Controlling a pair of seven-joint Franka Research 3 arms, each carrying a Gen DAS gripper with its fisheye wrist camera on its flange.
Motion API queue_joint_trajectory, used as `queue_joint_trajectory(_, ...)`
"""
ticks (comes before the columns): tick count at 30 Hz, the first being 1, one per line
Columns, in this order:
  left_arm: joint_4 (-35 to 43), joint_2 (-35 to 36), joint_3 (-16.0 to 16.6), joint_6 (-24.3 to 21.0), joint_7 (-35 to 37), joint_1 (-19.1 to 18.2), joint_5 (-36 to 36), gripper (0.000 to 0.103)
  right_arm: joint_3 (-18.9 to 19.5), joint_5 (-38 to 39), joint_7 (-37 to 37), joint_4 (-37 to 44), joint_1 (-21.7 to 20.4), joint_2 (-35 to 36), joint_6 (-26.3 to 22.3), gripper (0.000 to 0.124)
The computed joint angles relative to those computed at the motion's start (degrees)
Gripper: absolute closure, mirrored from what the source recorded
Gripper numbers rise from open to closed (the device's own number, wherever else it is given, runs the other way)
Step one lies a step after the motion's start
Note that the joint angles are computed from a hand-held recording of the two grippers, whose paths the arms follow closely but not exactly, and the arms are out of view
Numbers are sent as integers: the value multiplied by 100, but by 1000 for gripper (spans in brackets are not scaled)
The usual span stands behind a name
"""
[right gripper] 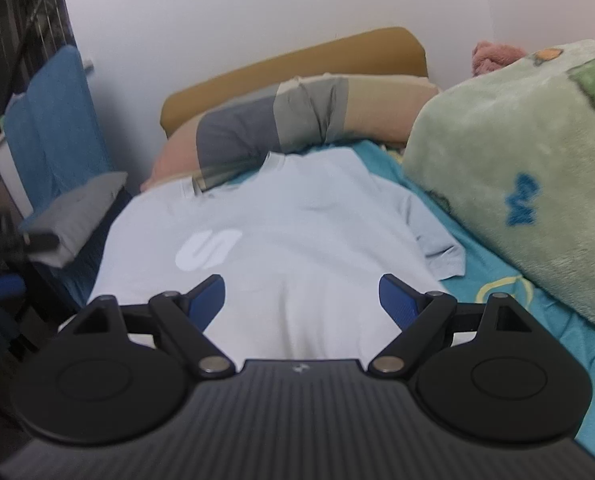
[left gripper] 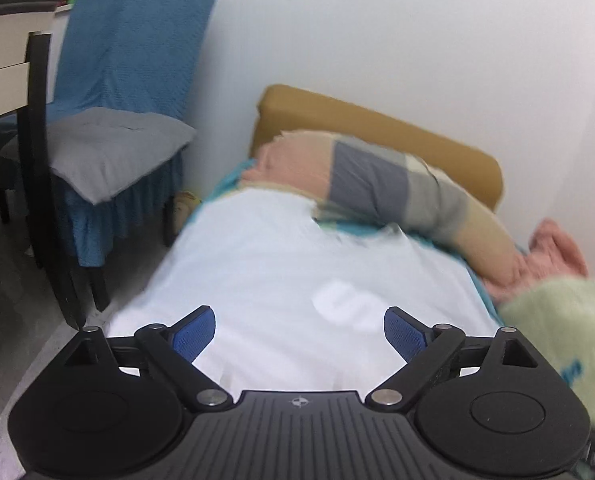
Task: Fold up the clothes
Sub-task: 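Release the sleeve and withdraw the left gripper above the flat T-shirt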
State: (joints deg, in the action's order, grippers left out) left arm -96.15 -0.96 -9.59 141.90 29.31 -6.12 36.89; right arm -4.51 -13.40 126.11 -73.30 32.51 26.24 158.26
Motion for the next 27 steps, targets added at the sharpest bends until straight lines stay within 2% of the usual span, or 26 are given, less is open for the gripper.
queue_joint_trajectory(7,-436,-428,-144,-181,-70,-75,42,10,151,268,24,-587,-181,-446,197,38)
queue_joint_trajectory(12,-549,-569,-159,-119,-72,-21,-73,9,271,611,118,-953,-355,-682,499,38)
queue_joint_trajectory(14,-523,-560,-190,-155,-6,-22,-78,9,535,1153,-43,-1065,-596,-733,669,38)
queue_joint_trajectory(17,-497,-547,-222,-178,95,-42,-87,8,1321,2675,-896,-967,-1279,-651,835,38)
queue_joint_trajectory(20,-444,-493,-251,-205,204,-75,-68,8,1952,4154,-1647,-378,-1903,-312,589,38)
queue_joint_trajectory(23,-391,-401,-257,-176,242,-111,-54,8,2115,5137,-1870,101,-2277,5,324,38)
queue_joint_trajectory(27,-265,-196,-224,-94,257,-157,-138,8,1715,5531,-1316,326,-2187,368,298,36)
